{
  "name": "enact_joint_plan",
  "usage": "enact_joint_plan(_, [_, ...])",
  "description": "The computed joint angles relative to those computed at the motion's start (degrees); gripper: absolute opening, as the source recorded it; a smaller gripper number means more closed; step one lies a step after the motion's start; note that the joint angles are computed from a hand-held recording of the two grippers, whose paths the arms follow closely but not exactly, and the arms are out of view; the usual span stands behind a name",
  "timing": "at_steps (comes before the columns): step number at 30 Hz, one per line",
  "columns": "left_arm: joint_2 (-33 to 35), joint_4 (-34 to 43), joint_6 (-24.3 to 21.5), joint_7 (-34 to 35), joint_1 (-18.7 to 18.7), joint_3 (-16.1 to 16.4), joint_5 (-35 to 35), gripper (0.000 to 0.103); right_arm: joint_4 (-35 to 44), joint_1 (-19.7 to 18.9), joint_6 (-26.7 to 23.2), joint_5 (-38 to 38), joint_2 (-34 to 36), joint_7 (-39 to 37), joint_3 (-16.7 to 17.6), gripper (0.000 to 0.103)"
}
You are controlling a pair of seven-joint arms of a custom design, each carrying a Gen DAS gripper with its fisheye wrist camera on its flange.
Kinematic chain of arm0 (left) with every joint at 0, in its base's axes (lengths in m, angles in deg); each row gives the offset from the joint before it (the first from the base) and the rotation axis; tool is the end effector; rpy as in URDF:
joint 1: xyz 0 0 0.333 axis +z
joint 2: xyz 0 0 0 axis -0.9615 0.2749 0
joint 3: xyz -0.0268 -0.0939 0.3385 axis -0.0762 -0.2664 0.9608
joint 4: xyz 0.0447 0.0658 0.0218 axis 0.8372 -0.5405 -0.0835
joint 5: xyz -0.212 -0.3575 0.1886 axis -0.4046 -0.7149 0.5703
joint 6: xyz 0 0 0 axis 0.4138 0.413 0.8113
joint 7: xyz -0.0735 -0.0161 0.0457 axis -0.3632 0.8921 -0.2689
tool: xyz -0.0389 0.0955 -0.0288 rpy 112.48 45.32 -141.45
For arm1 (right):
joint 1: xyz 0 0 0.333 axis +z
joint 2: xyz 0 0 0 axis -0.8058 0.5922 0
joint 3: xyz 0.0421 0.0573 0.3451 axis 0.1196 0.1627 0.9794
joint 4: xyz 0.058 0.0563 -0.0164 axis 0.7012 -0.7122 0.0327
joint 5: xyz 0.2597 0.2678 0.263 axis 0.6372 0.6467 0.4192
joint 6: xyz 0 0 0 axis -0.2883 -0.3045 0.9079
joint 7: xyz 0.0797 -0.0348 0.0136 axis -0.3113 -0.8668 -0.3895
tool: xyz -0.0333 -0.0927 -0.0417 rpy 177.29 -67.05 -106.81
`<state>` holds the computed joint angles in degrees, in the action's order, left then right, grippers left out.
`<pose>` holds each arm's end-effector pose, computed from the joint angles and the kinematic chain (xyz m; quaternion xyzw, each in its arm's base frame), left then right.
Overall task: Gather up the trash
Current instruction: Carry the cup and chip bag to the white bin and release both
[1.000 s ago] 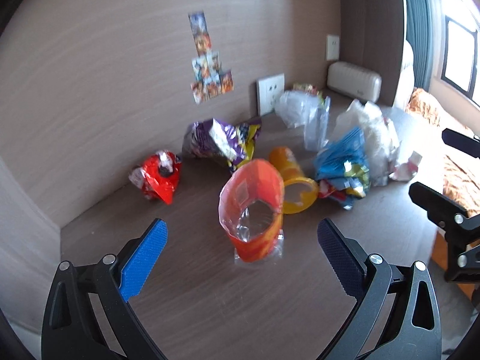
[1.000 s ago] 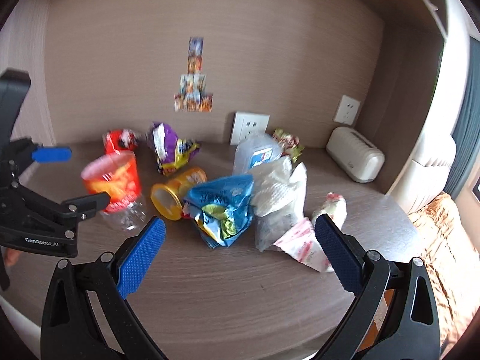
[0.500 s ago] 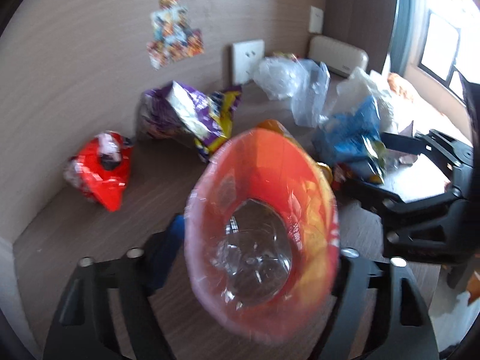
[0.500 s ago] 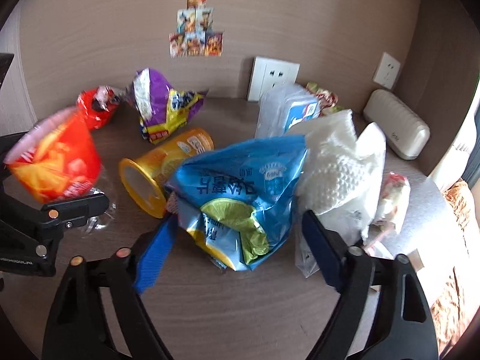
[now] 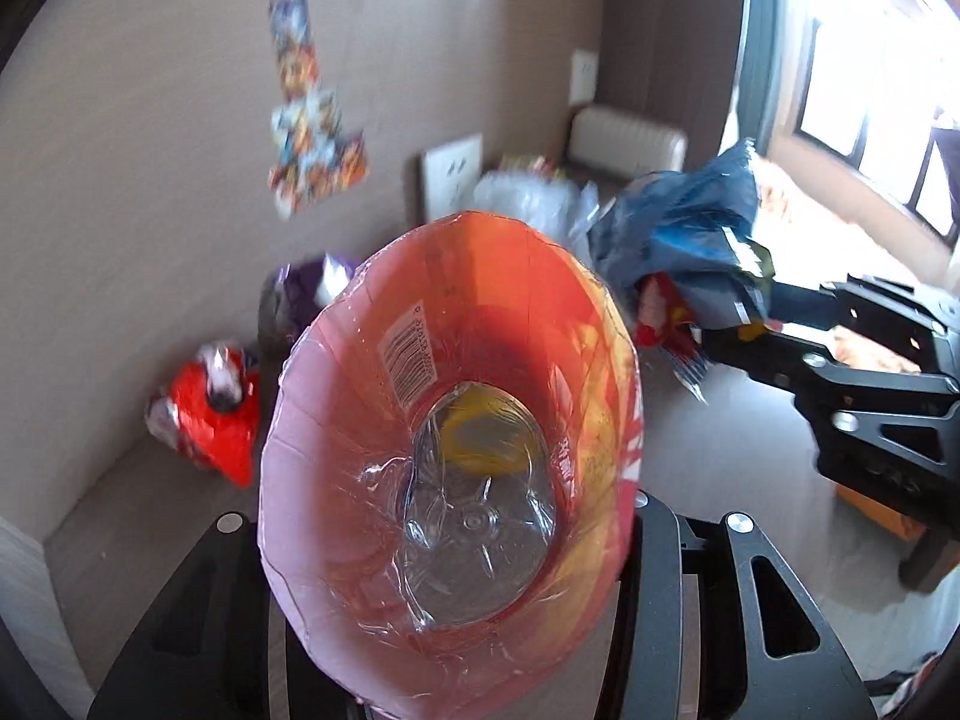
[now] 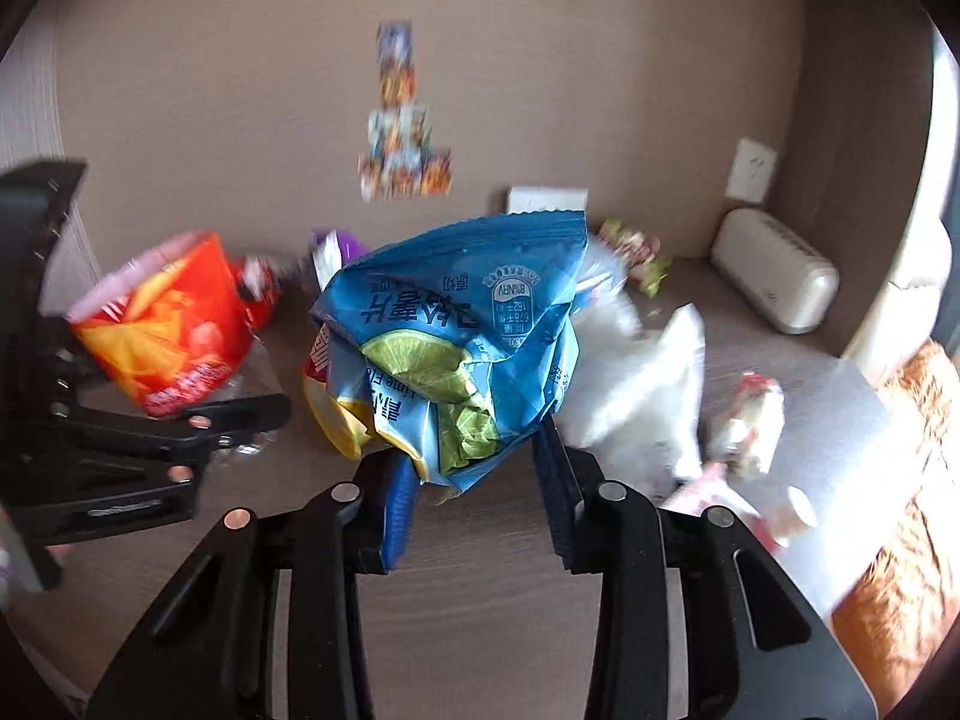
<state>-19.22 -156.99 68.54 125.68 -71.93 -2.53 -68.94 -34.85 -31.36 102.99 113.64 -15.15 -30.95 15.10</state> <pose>0.4119 -0.1795 0.7630 -0.7697 0.5123 -0.2147 0.3145 0.5534 0.3164 0.7902 -0.8896 0.2178 -0.1331 0.3787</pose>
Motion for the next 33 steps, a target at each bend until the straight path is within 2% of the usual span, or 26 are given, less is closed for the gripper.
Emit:
enact_joint_plan(3, [1.72, 2.38, 2.28, 2.25, -0.63, -0.07, 0.45, 0.044, 0.07, -0.97, 0.46, 1.69, -2.23, 3.42, -1.20, 0.038])
enact_joint_plan(6, [4.82, 4.89, 6.29, 4.96, -1.91, -0.26, 0.43, 0.044, -0.25, -2.35, 1.84, 0.07, -4.40, 7.38, -2.53, 0.038])
enact_joint_plan(10, [10.47, 8.00, 12.93, 10.05, -5.74, 0.19, -2.71, 0.044, -2.73, -5.11, 3.71, -5.85, -8.08, 13.07, -4.38, 0.038])
enact_joint_plan(17, [25.03, 17.49, 17.61, 16.79, -12.85, -0.97, -5.63, 0.044, -9.11, -10.15, 3.28, -14.64, -13.77, 18.21, -8.75, 0.038])
enact_joint_plan(22, [39.92, 28.38, 16.95, 19.77, -19.26, -1.07, -4.66, 0.044, -11.39, -13.10, 1.54, -14.54, -13.09, 16.55, -12.85, 0.038])
enact_joint_plan(26, [53.48, 40.32, 13.76, 21.88, -24.13, 0.50, -4.15, 0.044, -10.57, -15.84, -0.83, -11.47, -9.55, 12.03, -15.85, 0.038])
enact_joint_plan(33, [76.34, 61.35, 9.65, 26.54, -30.97, 4.19, -8.36, 0.044, -7.12, -22.92, -5.27, -6.55, 2.29, 4.17, -16.58, 0.038])
